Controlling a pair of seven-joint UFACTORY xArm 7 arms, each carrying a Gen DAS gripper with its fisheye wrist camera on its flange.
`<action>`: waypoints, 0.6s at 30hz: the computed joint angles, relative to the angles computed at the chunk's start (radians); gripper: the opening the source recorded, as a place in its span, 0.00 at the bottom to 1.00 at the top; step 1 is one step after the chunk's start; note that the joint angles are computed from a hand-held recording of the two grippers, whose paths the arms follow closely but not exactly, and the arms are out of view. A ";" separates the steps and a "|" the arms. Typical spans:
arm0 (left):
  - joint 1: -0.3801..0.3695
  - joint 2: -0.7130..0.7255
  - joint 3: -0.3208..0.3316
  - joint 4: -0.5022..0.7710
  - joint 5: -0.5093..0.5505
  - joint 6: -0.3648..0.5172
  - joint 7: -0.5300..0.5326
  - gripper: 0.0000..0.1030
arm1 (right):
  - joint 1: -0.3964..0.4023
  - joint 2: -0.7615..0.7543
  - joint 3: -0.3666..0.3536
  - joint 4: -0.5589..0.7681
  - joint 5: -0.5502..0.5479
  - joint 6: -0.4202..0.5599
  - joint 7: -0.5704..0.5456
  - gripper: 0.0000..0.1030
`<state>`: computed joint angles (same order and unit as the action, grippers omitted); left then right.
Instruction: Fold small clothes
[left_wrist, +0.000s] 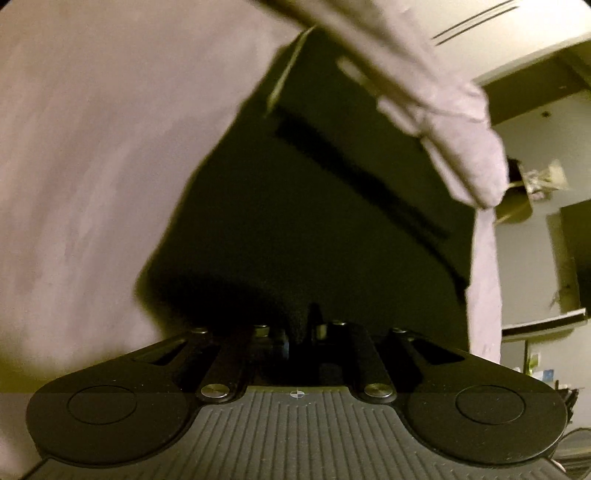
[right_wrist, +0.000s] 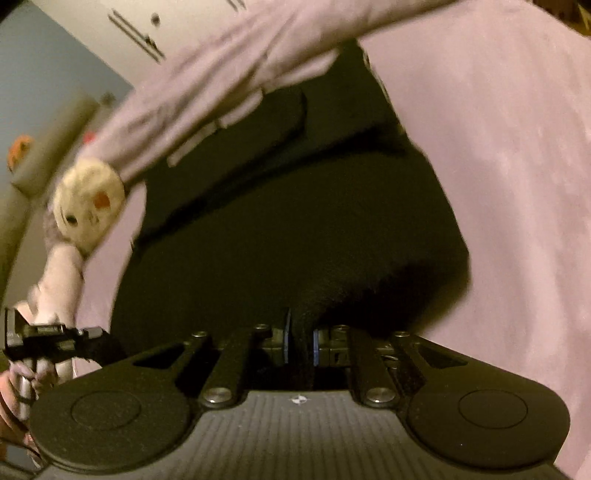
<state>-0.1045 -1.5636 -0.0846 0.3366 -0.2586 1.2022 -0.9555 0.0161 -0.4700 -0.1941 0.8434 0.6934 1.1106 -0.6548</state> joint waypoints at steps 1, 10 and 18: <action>0.011 0.026 0.005 0.003 0.020 -0.041 0.022 0.11 | 0.008 0.014 0.008 0.006 0.017 -0.036 -0.012 0.10; 0.149 0.324 -0.069 -0.009 0.118 -0.419 0.012 0.11 | 0.102 0.199 0.138 0.053 0.098 -0.505 -0.030 0.10; 0.133 0.526 -0.123 0.093 0.310 -0.363 0.026 0.42 | 0.115 0.249 0.204 0.027 -0.166 -0.733 0.135 0.32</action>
<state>0.0284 -1.0376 -0.2076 0.4296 0.0514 0.8394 -0.9298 0.1309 -0.2206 0.0102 0.8700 0.5275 0.3775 -0.5200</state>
